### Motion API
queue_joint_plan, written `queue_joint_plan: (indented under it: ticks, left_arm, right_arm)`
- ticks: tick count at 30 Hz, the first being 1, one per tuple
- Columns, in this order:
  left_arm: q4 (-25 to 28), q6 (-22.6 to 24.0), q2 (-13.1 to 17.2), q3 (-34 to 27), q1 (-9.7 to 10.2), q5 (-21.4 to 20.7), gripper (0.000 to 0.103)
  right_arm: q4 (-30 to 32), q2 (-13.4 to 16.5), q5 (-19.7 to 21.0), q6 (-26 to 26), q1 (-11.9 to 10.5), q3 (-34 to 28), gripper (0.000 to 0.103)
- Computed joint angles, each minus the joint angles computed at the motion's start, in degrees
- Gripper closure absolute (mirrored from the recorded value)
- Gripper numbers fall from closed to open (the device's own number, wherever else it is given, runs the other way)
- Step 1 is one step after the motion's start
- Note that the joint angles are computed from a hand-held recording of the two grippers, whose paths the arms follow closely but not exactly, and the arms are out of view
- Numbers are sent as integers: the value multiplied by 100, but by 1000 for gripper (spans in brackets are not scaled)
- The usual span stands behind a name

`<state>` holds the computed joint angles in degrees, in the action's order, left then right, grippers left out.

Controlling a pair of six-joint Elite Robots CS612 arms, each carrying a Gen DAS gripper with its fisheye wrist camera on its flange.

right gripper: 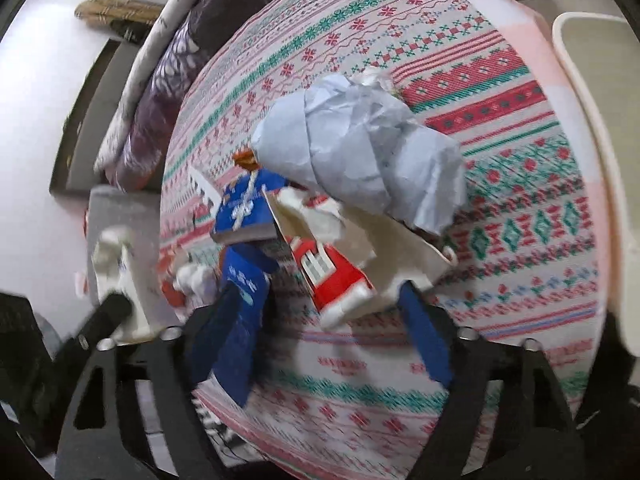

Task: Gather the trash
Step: 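Grasp the white leaf-print paper cup with the left tool while the right grasps the red snack packet, then carry the red snack packet over the white bin and open the right tool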

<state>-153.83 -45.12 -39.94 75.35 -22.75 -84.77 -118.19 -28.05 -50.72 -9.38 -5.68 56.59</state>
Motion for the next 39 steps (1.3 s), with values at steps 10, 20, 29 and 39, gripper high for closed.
queue_joint_plan:
  ticks: [10, 20, 29, 39]
  left_arm:
    - [-158, -213, -159, 310, -66, 578, 46]
    - [-578, -191, -219, 408, -474, 2673, 45]
    - [-805, 13, -29, 186, -843, 3951, 45]
    - [-665, -106, 219, -169, -983, 4030, 44]
  right_arm:
    - [-802, -280, 101, -442, 99, 444, 98]
    - [-3237, -609, 287, -119, -30, 1118, 99]
    - [-5470, -703, -192, 243, -160, 1557, 100]
    - [-6537, -696, -756, 213, -261, 1704, 100]
